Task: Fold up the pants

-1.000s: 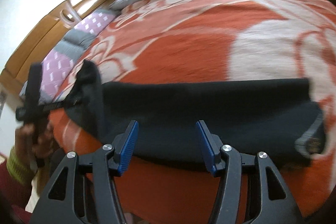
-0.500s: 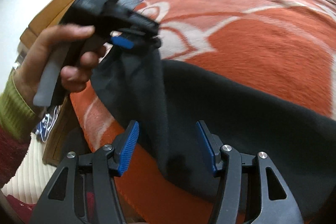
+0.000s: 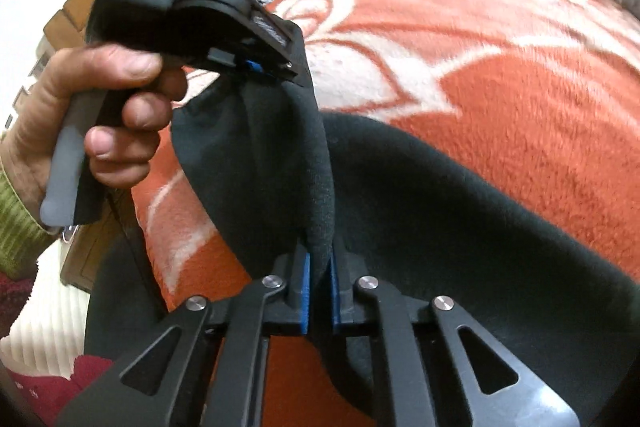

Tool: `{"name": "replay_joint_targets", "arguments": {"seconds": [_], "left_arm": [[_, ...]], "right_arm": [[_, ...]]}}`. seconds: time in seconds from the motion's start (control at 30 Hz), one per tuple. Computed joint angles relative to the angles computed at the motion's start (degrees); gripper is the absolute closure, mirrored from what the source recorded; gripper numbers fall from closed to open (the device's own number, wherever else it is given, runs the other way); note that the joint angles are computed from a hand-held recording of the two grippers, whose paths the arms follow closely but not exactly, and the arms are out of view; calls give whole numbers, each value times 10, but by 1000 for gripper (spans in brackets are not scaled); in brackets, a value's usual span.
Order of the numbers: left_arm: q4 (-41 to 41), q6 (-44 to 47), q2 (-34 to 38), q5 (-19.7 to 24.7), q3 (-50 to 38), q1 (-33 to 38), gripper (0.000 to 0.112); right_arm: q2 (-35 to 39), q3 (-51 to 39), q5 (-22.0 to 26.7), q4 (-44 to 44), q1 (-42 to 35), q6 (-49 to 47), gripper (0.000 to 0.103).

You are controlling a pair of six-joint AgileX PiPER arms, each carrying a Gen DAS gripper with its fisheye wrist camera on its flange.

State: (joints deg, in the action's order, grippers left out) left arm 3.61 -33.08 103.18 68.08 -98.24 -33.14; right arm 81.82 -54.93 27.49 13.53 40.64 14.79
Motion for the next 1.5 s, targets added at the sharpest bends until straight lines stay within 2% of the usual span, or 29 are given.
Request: {"name": "replay_joint_targets", "arguments": {"seconds": [0.1,0.23,0.37,0.5,0.63,0.83,0.97,1.07,1.17,1.23,1.3,1.5], "left_arm": [[-25,-16,-115,-87,126,19,108],[-82,-18,-262,-190,283,62,108],[-142,16,-360,-253,401,103,108],[-215,63,-411,-290,491,141,108],[-298,143,-435,-299,548,193,108],[-336,189,-444,-311,582,208,107],[-376,241,-433,-313,599,234,105],[-377,251,-436,-312,604,240,101],[-288,188,-447,-320,592,212,93],[-272,181,-451,-318,587,218,92],[-286,201,-456,-311,587,245,89],[-325,255,-463,-280,591,328,80]], "right_arm": [[-8,-8,5,-20,9,11,95],[-30,7,11,9,-8,-47,95],[-30,7,12,-26,14,-28,95],[-21,0,28,-70,32,6,95],[-10,-12,41,-93,40,25,95],[1,-28,65,-138,56,64,95],[6,-31,76,-121,57,55,90],[11,-37,87,-132,64,67,89],[10,-39,94,-137,68,80,83],[5,-35,90,-117,62,70,70],[-3,-30,84,-115,65,77,66],[-18,-35,81,-119,66,94,66]]}}
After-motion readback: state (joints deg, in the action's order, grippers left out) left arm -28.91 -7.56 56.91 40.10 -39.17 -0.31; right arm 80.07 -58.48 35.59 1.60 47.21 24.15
